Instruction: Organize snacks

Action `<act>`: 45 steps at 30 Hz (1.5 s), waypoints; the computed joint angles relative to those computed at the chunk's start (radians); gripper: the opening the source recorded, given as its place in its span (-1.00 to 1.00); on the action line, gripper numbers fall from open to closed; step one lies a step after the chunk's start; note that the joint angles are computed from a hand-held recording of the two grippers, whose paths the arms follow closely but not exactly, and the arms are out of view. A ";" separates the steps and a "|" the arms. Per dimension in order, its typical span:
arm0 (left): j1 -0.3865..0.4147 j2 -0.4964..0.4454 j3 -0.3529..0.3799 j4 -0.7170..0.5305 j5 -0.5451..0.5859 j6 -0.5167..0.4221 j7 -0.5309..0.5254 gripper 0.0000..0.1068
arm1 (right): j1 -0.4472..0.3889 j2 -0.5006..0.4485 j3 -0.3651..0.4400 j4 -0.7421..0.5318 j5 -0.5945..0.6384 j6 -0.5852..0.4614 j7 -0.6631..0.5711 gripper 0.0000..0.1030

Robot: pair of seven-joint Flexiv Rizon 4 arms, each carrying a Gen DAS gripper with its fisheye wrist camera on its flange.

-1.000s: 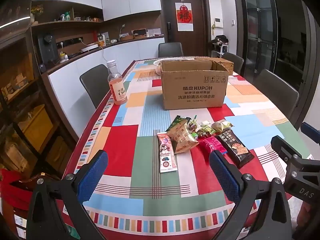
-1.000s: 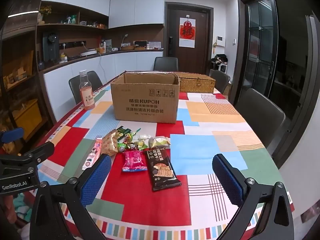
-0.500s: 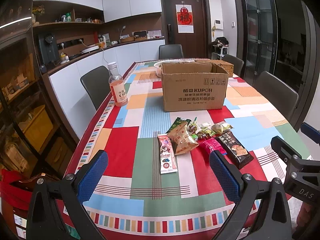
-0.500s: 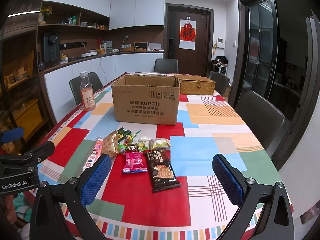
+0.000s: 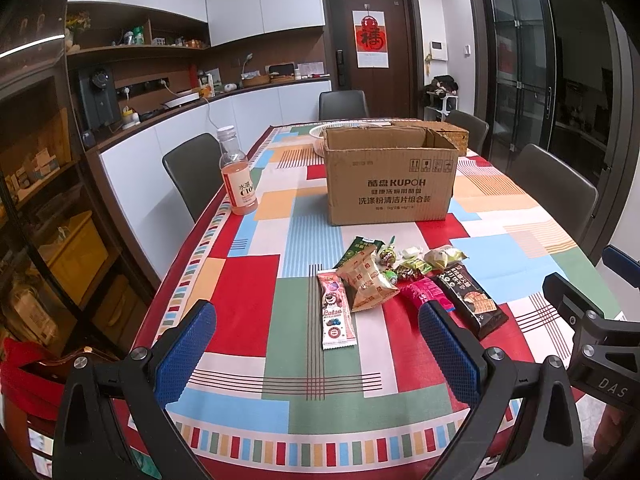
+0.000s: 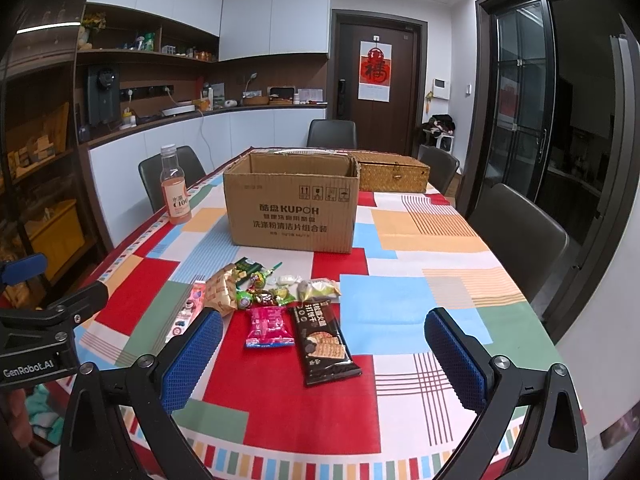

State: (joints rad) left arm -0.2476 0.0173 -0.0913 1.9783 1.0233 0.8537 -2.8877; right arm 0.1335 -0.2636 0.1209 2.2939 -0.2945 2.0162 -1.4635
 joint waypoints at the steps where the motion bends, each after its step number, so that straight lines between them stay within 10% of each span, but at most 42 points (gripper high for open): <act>1: 0.000 0.000 0.000 0.001 0.001 0.000 -0.002 0.93 | -0.002 0.001 0.001 0.001 -0.001 0.000 0.000 0.98; 45: 0.007 -0.001 0.004 0.007 -0.006 0.011 0.002 0.93 | 0.013 -0.005 -0.007 -0.002 0.017 -0.002 -0.020 0.98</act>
